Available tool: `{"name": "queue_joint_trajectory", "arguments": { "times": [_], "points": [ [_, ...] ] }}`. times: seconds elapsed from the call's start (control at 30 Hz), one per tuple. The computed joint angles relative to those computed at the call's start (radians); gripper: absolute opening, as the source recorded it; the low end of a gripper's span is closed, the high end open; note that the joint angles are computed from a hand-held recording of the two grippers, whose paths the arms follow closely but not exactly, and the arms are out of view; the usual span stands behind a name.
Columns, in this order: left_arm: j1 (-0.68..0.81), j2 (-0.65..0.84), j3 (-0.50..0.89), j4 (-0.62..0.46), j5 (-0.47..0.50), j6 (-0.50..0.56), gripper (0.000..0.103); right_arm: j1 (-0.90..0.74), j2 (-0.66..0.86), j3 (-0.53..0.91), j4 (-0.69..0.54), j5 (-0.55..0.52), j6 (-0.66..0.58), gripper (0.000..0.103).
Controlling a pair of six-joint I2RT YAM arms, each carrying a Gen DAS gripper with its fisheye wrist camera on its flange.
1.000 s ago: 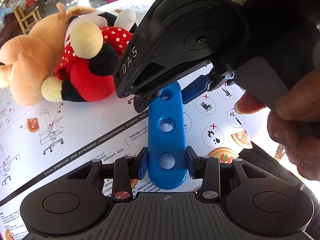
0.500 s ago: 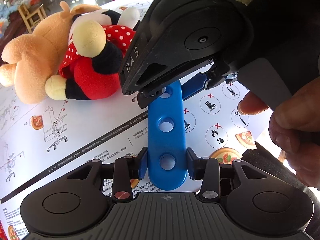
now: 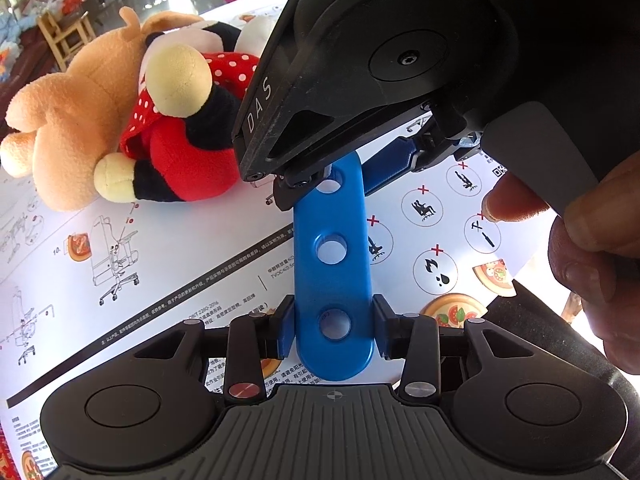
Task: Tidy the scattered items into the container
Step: 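Lift the blue bar with both grippers and carry it toward the red box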
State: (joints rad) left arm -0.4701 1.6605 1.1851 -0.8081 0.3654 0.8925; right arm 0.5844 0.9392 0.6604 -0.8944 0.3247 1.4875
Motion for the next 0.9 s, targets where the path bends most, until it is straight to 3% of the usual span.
{"name": "queue_joint_trajectory", "arguments": {
  "times": [0.53, 0.9],
  "points": [
    [0.106, 0.059, 0.121, -0.081, 0.055, 0.111, 0.039, -0.014, -0.01, -0.019, 0.021, -0.005, -0.027, 0.053],
    [0.198, 0.111, 0.284, -0.176, 0.098, 0.181, 0.039, 0.035, -0.013, 0.046, -0.036, 0.058, -0.006, 0.052]
  ]
}}
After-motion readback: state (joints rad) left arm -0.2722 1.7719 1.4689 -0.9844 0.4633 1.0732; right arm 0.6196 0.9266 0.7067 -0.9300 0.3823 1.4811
